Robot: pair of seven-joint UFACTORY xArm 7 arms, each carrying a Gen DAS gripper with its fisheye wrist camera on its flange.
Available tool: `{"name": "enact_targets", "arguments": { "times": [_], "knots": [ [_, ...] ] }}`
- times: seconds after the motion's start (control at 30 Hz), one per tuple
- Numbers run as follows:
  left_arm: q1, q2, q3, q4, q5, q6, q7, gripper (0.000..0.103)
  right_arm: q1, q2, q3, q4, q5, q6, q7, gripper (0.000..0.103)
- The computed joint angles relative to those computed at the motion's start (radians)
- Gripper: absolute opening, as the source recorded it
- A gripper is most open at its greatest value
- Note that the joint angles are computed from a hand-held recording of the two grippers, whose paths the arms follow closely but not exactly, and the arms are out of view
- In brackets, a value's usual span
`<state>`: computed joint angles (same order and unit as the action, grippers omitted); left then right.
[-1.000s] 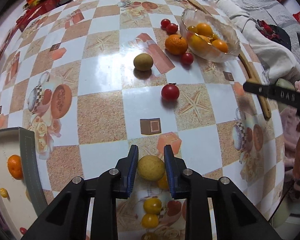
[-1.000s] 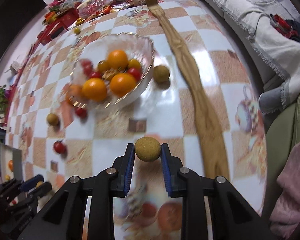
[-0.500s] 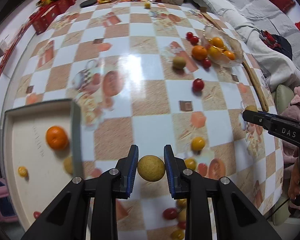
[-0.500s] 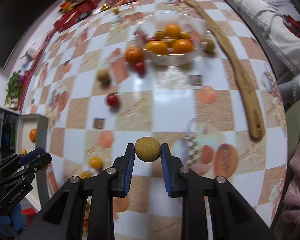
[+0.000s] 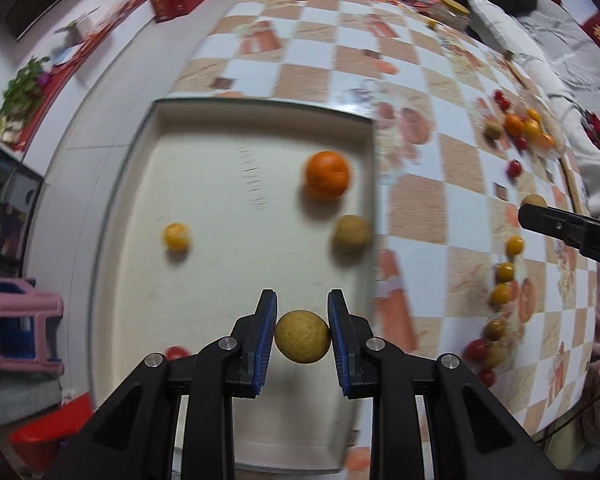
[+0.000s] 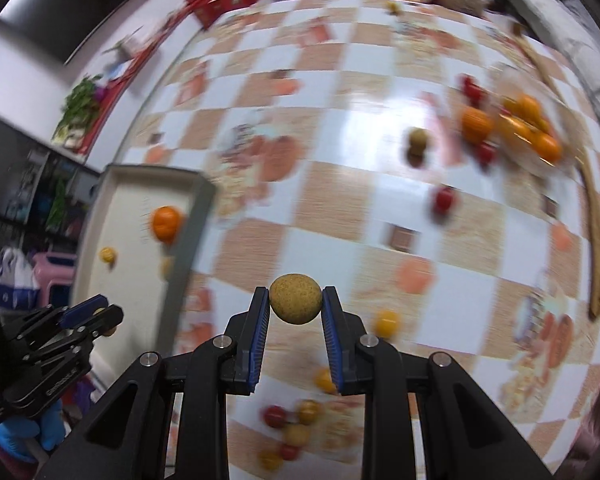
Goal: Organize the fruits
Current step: 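Carry both green-brown fruits over the white tray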
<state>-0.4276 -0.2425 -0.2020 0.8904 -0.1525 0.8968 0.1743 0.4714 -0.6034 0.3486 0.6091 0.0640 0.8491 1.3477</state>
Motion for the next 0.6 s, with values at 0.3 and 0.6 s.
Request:
{"name": "enact_targets", "arguments": {
  "times": [0.3,0.6],
  "knots": [
    [0.092,0.056,0.041,-0.016,0.091,-0.071,-0.038,0.028,-0.011,0.361,-0.024,0.253,-0.072,-0.137,-0.128,0.029],
    [0.113,0.115,0.049,-0.006,0.109,-0.111,-0.025,0.028,0.011,0.663,-0.09,0.527,-0.122,-0.134,-0.277,0.029]
  ]
}}
